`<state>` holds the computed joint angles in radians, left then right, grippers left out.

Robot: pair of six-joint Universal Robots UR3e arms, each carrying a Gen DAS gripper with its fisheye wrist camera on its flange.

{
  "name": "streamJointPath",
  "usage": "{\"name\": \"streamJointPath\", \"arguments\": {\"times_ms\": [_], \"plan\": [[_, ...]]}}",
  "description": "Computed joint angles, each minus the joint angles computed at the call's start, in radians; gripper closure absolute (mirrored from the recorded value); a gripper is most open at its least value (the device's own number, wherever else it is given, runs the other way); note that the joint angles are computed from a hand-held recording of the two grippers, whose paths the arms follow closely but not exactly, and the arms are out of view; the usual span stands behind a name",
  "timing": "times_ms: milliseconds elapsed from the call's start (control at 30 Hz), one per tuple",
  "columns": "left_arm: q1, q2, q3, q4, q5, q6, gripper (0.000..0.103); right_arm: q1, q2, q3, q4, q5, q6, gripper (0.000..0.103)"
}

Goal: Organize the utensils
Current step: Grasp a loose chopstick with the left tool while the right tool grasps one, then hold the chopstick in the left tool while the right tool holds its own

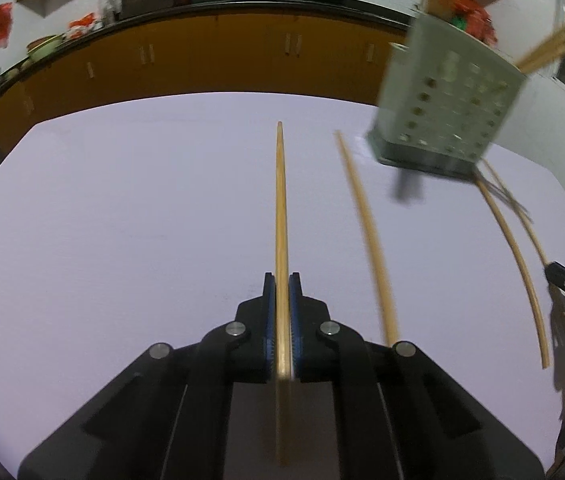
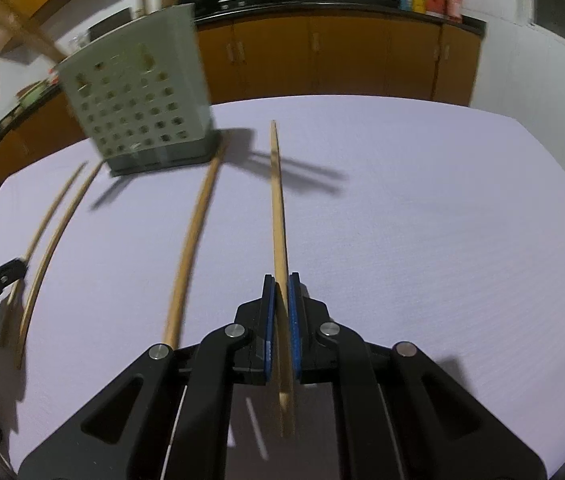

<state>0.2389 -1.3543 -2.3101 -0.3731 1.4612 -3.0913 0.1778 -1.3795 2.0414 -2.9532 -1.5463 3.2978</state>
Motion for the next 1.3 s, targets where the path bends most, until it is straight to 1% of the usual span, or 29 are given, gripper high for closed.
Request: {"name": "streamJointPath", "arguments": {"times_ms": [100, 167, 500, 667, 1300], "plan": [[0.03, 0.028, -0.014, -0.018, -0.022, 0.03, 0.094, -0.017, -0.006, 0.014, -0.009, 0.017, -0.007, 0.096], [0.022, 0.03, -0.02, -0.007, -0.012, 0.035, 0.094, -0.02, -0.011, 0.021, -0.012, 0.038, -0.022, 0.095], [0.052, 0.055, -0.041, -0.016, -0.055, 0.035, 0.093, 0.01, 0.002, 0.001, -0.002, 0.006, -0.033, 0.094], [0.089, 0.08, -0.059, -0.027, -0.102, 0.042, 0.093, 0.02, 0.009, -0.007, 0.001, -0.009, -0.032, 0.094], [0.079, 0.07, -0.058, -0.015, -0.095, 0.034, 0.093, 0.022, 0.012, -0.009, -0.001, -0.015, -0.035, 0.094]]}}
